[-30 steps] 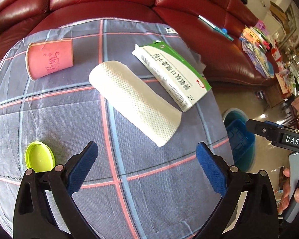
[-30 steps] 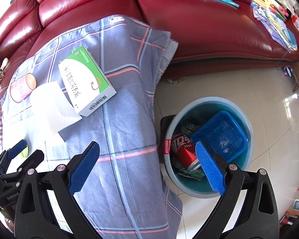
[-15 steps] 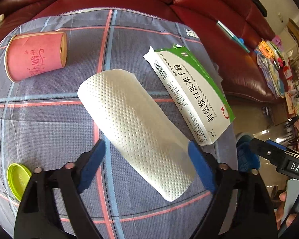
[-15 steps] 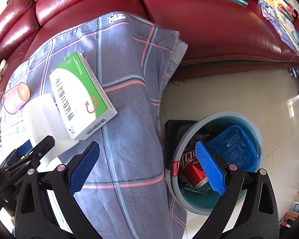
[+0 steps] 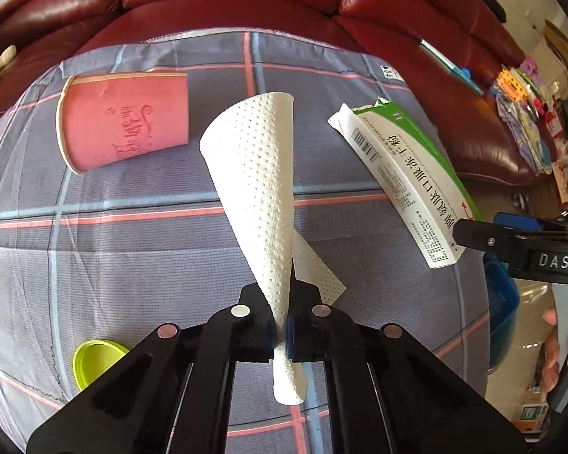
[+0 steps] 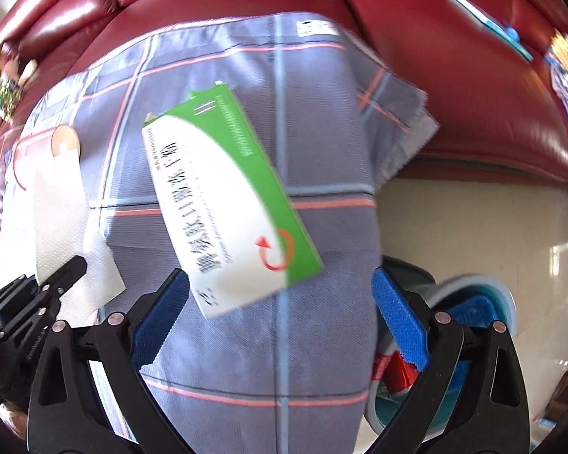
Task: Collect trash
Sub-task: 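Grasp the white paper towel with the left tool while the right tool grasps the green-white medicine box, then carry the paper towel and medicine box over the teal bin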
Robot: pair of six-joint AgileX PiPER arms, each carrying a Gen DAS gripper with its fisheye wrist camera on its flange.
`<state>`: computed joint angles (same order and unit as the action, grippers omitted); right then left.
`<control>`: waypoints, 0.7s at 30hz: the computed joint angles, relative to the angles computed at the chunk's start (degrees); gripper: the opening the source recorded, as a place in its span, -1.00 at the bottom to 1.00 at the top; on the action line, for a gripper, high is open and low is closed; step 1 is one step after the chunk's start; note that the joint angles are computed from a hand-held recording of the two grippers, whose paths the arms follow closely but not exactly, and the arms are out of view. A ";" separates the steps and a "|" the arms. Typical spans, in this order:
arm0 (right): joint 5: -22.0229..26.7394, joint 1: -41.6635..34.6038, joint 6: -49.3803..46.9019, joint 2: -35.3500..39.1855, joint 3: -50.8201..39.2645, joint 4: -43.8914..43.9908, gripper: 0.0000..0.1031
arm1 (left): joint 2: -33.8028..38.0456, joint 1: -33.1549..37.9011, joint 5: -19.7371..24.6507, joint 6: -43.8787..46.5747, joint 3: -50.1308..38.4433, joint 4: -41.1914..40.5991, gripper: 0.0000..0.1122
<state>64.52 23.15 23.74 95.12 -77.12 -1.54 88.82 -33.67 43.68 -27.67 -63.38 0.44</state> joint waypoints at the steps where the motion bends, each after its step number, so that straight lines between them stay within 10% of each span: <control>1: 0.29 0.75 -0.19 1.32 -1.19 -0.50 0.80 | -0.47 0.62 0.06 0.81 0.46 -0.47 -0.93; 13: -0.13 3.35 -3.47 11.77 -11.19 -2.44 0.80 | -3.28 2.67 -0.86 5.89 3.25 -3.68 -0.93; 21: -3.13 2.21 -2.89 8.36 -6.00 0.69 0.46 | -3.71 1.70 -0.76 5.19 3.40 -2.60 -0.93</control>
